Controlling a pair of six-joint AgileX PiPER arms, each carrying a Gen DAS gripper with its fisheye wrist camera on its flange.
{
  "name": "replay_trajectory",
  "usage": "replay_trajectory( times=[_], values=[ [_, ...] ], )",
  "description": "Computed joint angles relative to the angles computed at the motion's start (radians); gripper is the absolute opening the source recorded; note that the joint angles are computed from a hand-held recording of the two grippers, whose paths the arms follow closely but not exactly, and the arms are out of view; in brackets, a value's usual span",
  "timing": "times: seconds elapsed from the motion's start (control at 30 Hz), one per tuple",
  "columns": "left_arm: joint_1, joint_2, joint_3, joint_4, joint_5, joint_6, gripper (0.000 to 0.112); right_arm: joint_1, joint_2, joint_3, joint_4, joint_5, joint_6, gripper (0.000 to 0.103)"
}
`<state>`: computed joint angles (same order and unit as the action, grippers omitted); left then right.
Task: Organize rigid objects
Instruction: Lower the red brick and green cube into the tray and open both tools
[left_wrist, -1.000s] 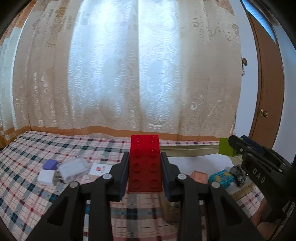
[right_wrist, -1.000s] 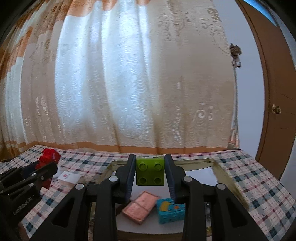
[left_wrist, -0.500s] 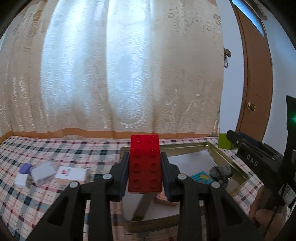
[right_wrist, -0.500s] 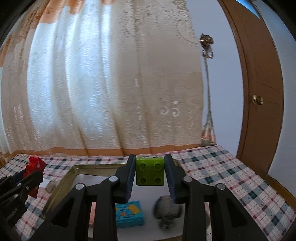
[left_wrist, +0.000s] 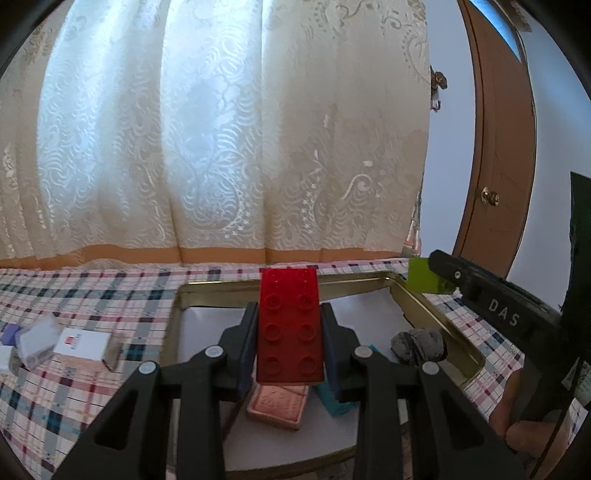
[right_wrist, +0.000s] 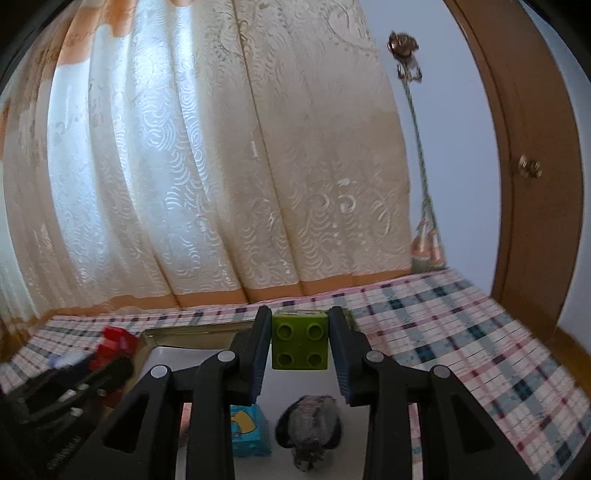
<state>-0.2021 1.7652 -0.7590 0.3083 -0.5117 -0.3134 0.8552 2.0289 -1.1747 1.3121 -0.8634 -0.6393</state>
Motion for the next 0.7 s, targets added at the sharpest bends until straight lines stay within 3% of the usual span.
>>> replay_trajectory(
  times=[0.27, 0.47, 0.7],
  values=[
    [-0.021, 0.041, -0.070, 0.016, 0.049, -0.055, 0.030, -0.059, -0.019, 0.035, -0.103, 0.096, 0.140, 0.034],
    [-0.068, 0.076, -0.148, -0.041, 0.151, -0.032, 0.030, -0.058, 0.018, -0.039, 0.044, 0.074, -0.039, 0.034],
    [-0.090, 0.105, -0.199, -0.152, 0.232, 0.077, 0.030, -0.082, 0.037, -0.064, 0.084, 0.126, -0.078, 0.034]
  ],
)
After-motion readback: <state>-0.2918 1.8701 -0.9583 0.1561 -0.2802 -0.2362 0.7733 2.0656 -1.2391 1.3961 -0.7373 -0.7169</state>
